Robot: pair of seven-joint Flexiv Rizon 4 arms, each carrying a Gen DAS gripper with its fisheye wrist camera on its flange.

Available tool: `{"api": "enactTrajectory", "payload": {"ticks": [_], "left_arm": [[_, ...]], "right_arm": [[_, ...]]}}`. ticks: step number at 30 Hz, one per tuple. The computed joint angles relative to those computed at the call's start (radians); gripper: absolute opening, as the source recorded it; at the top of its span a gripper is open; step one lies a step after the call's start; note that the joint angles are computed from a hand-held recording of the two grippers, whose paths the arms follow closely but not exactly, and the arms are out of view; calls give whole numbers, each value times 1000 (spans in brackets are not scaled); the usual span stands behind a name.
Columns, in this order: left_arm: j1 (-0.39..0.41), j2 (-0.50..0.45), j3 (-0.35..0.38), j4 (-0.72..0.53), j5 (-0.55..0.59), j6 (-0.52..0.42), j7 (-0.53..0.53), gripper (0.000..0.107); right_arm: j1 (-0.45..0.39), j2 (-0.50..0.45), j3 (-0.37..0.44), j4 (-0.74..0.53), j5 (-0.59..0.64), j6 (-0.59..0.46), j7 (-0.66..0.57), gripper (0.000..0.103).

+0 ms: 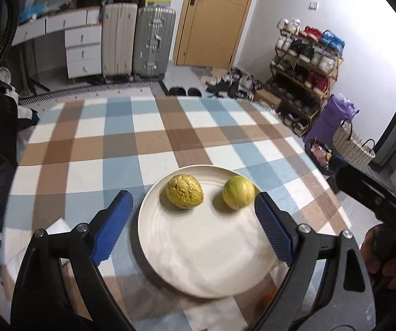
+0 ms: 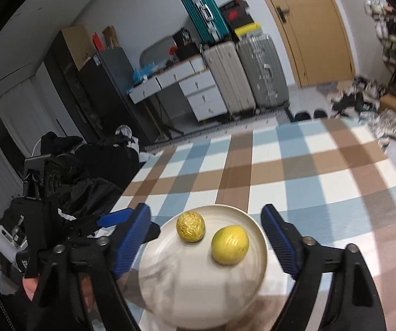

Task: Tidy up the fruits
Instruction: 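Withdraw both tools from the plate back toward the fruit pile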

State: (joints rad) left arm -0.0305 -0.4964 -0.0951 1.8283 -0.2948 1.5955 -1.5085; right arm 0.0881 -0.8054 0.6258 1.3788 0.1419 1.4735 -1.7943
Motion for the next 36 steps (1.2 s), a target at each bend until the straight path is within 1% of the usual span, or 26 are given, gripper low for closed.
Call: {"api": "enactTrajectory", "payload": {"ticks": [2,3,4,5,7,10,11,13,15,16,17,18,20,22,23,24,25,26,28,30,33,36], "left_arm": [[-27,45,23,53,8,34,-24,93],[-33,58,27,70,12,49,-32,96],[-62,77,57,91,19,64,-51,101],[-110,99,107,118,30,85,-80,102],[-165,130,160,156,49,109,-110,102],[-298,172,288,213,74,126,-167,102],[-322,179,309,226,81,129,-180,102],[-383,195,362,256,94,135,-207,102],[-480,207,449,289,106,138,-244,102],[-502,206,467,296,108,139,-255,102],[-552,208,512,312,111,143,-275,102],[-601,207,558,326,126,147,-307,102],[-633,205,574,352,101,158,-309,102],[-682,200,605,377,83,163,-317,102],[-683,193,602,379,74,163,-312,102],[-701,187,614,385,64,161,-310,102],[-716,187,624,395,81,157,-331,102],[-702,180,602,399,49,160,-306,102],[-681,179,571,406,40,159,-299,102],[-712,165,594,407,27,153,-300,102],[-682,154,563,404,24,153,-291,102],[-647,151,530,400,27,144,-284,102]], "right_arm": [[-15,52,5,80,10,65,-15,95],[-22,69,8,111,8,94,-16,98],[-30,86,13,143,2,122,-14,100],[-44,110,24,186,-2,156,-15,101],[-67,139,42,243,-15,198,-9,102],[-94,185,58,336,-32,268,4,103],[-102,200,65,369,-41,294,5,103],[-103,232,57,434,-53,346,12,103],[-100,259,48,493,-63,394,24,103],[-104,266,50,513,-74,412,30,103],[-103,279,47,549,-81,445,30,103],[-83,289,26,570,-80,469,33,103],[-38,315,-21,618,-68,512,39,103],[18,333,-76,649,-53,528,45,103],[53,345,-110,665,-39,532,47,103],[75,351,-134,678,-34,539,52,103],[110,357,-168,689,-21,542,54,103],[137,364,-193,705,-12,547,59,103],[167,365,-227,720,-15,556,77,103],[173,360,-238,737,-33,571,106,103],[183,354,-260,755,-63,579,152,103],[208,351,-299,771,-85,589,185,103]]}}
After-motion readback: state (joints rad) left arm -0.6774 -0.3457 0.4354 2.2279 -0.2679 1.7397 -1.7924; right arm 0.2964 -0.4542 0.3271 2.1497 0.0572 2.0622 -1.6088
